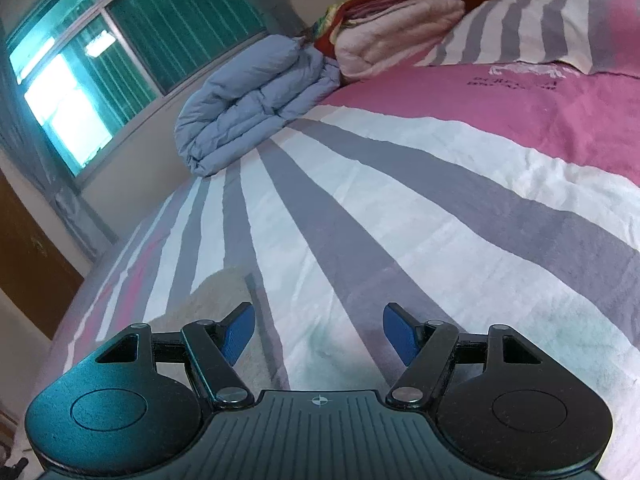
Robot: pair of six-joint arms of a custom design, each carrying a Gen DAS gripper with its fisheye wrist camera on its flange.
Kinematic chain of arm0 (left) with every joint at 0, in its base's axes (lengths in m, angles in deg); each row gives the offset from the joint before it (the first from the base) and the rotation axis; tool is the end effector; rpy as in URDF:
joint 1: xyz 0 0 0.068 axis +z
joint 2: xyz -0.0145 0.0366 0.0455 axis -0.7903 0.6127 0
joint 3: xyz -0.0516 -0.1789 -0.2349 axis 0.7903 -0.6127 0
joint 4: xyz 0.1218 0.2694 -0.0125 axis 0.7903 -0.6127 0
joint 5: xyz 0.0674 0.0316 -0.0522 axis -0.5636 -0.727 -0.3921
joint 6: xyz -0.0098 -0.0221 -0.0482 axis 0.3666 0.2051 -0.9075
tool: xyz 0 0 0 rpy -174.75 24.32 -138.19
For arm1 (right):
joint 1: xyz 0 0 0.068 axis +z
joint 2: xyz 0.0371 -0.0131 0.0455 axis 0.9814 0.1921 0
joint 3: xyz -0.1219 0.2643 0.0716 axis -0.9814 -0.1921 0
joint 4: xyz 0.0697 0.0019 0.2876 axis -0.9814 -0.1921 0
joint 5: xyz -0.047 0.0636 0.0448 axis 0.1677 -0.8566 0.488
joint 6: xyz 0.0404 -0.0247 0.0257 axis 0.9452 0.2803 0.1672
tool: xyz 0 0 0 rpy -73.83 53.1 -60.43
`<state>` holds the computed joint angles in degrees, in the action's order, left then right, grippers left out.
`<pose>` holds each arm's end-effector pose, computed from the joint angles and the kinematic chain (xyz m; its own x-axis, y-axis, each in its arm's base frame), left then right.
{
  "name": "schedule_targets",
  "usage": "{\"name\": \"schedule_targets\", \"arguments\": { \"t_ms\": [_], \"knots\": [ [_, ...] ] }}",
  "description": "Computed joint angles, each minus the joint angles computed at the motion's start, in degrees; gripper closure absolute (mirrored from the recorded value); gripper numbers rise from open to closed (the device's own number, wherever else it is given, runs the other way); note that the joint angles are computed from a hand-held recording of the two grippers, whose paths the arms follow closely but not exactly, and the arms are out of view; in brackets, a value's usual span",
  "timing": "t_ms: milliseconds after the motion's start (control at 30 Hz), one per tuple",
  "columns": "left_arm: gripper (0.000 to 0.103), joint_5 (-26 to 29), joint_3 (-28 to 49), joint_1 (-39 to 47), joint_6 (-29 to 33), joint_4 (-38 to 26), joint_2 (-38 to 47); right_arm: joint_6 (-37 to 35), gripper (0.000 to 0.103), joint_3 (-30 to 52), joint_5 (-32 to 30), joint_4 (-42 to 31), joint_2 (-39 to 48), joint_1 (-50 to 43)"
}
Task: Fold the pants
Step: 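Grasp the sweatpants edge with the left tool and lift it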
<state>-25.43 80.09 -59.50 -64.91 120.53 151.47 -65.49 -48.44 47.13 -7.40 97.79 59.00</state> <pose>0.2422 -0.0211 0.0930 -0.0585 -0.7893 -0.6112 -0.3276 0.5935 -0.7351 0.3500 -0.1070 0.0796 -0.5420 0.4815 -0.6888 0.0543 0.8380 0.5430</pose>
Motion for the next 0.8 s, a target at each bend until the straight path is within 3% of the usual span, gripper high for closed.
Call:
{"name": "schedule_targets", "arguments": {
  "t_ms": [100, 333, 600, 800],
  "knots": [
    [0.078, -3.8, 1.8, -3.5, 0.0, -5.5, -6.1, 1.4, 0.032, -0.5, -1.5, 1.0, -0.2, -1.2],
    [0.078, -10.0, 10.4, -12.6, 11.1, -18.2, -15.2, 5.9, 0.032, -0.9, -4.3, 2.8, -0.4, -3.9],
    [0.078, -12.5, 27.8, -22.8, 22.4, -24.0, -4.3, 2.7, 0.032, -3.9, -5.0, 5.9, -3.9, -6.3],
    [0.078, -9.8, 44.8, -29.0, 29.6, -30.0, 8.9, 8.4, 0.032, -1.2, -7.5, 5.0, -1.2, -9.3]
  ]
}}
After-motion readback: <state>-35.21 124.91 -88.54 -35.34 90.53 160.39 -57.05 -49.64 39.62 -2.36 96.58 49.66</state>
